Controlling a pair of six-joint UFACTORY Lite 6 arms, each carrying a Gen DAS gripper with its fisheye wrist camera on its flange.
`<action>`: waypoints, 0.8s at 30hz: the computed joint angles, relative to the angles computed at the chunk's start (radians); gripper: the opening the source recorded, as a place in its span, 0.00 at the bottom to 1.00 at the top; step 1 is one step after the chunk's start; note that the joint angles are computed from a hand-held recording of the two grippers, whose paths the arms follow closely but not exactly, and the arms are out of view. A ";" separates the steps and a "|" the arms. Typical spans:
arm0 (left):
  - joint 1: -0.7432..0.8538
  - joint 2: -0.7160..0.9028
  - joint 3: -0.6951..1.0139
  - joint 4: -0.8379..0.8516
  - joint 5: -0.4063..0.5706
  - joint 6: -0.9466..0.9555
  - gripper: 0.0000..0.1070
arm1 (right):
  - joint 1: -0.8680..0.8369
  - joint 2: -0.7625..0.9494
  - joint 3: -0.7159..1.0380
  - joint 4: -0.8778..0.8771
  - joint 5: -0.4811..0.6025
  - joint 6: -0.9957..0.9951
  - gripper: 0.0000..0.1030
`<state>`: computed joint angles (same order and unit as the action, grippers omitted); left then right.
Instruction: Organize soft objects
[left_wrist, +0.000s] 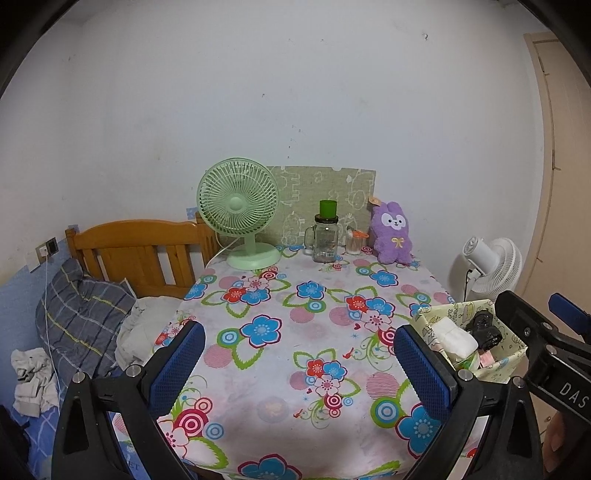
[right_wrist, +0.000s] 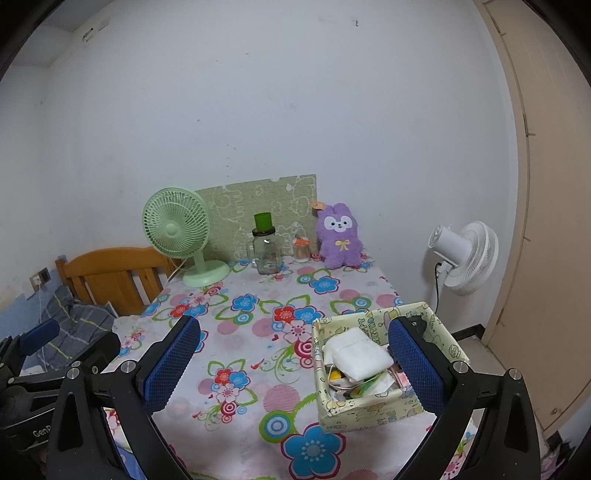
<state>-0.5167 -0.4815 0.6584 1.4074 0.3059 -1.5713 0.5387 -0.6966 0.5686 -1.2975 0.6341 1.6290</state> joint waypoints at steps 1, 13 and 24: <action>0.000 0.000 -0.001 0.006 0.000 -0.007 0.96 | 0.000 0.001 0.000 -0.001 0.001 0.001 1.00; 0.009 -0.001 -0.009 0.025 -0.007 -0.030 0.96 | 0.005 0.018 0.006 -0.024 0.022 0.024 1.00; 0.005 0.013 -0.001 0.040 -0.006 -0.047 0.96 | 0.015 0.024 0.010 -0.026 0.026 0.019 1.00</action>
<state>-0.5116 -0.4688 0.6578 1.4474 0.2996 -1.6188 0.5534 -0.6722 0.5785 -1.3232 0.6604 1.6484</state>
